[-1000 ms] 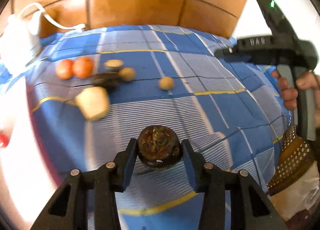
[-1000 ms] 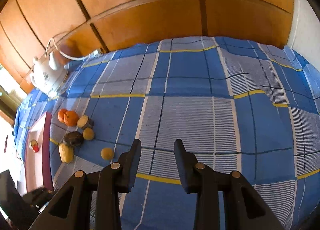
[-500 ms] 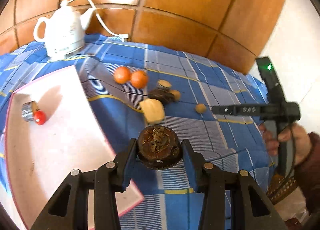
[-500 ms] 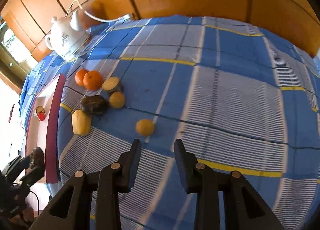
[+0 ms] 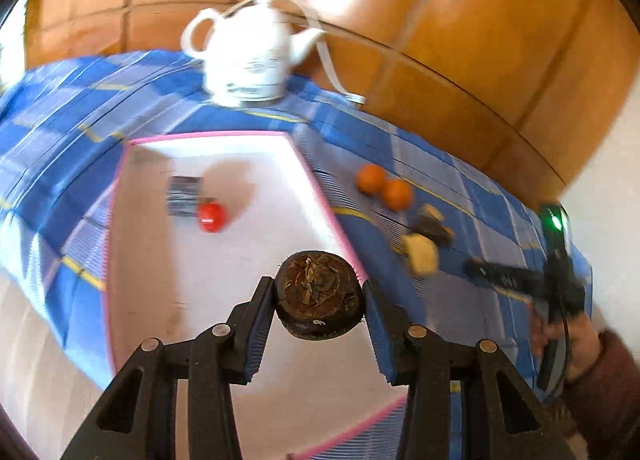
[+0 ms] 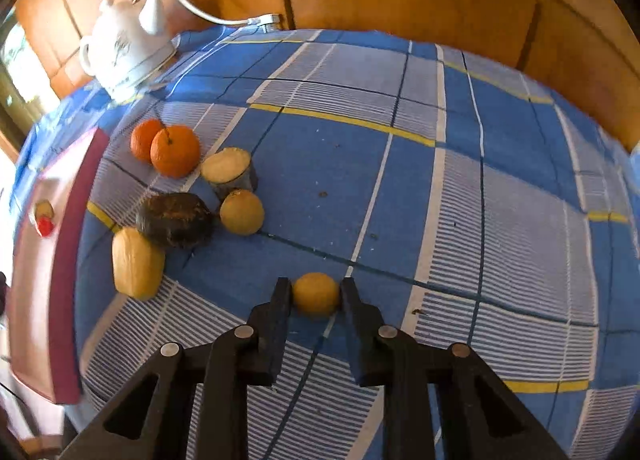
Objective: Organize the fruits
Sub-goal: 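Carry the brown fruit into the tray and open left tool while right tool grasps a small yellow fruit, then carry the small yellow fruit into the tray and open the right tool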
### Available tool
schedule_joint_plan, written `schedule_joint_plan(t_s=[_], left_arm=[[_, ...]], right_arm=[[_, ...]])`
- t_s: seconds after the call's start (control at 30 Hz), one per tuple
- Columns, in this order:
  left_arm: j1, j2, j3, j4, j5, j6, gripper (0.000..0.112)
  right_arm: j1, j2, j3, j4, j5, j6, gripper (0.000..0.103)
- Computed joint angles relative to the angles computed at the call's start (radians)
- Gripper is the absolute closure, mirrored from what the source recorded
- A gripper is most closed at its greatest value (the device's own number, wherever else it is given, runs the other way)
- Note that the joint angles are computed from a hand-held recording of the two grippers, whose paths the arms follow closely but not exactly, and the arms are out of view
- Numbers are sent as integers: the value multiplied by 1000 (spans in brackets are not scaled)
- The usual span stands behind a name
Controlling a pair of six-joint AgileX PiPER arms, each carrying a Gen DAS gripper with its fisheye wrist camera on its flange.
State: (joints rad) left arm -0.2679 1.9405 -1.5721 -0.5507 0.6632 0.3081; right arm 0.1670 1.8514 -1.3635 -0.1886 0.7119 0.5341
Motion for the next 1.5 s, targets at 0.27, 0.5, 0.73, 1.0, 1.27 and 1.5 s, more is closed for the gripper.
schedule_joint_plan(t_s=[0.27, 0.5, 0.73, 1.0, 1.27, 1.5], left_arm=[[70, 114, -174, -9, 86, -89, 67], [24, 310, -515, 142, 171, -239, 67], [-11, 562, -950, 284, 349, -349, 67], [-36, 461, -763, 345, 245, -350, 63], [-83, 179, -276, 461, 6, -414, 63], [-107, 69, -107, 494, -58, -440, 63]], right_arm=[[-16, -5, 9, 33, -17, -27, 79], [-11, -7, 14, 25, -21, -15, 79], [-13, -8, 16, 30, -23, -19, 79], [-14, -13, 28, 30, -39, -13, 78], [-10, -18, 36, 16, -49, 9, 79], [-1, -36, 53, 6, -58, 36, 79]])
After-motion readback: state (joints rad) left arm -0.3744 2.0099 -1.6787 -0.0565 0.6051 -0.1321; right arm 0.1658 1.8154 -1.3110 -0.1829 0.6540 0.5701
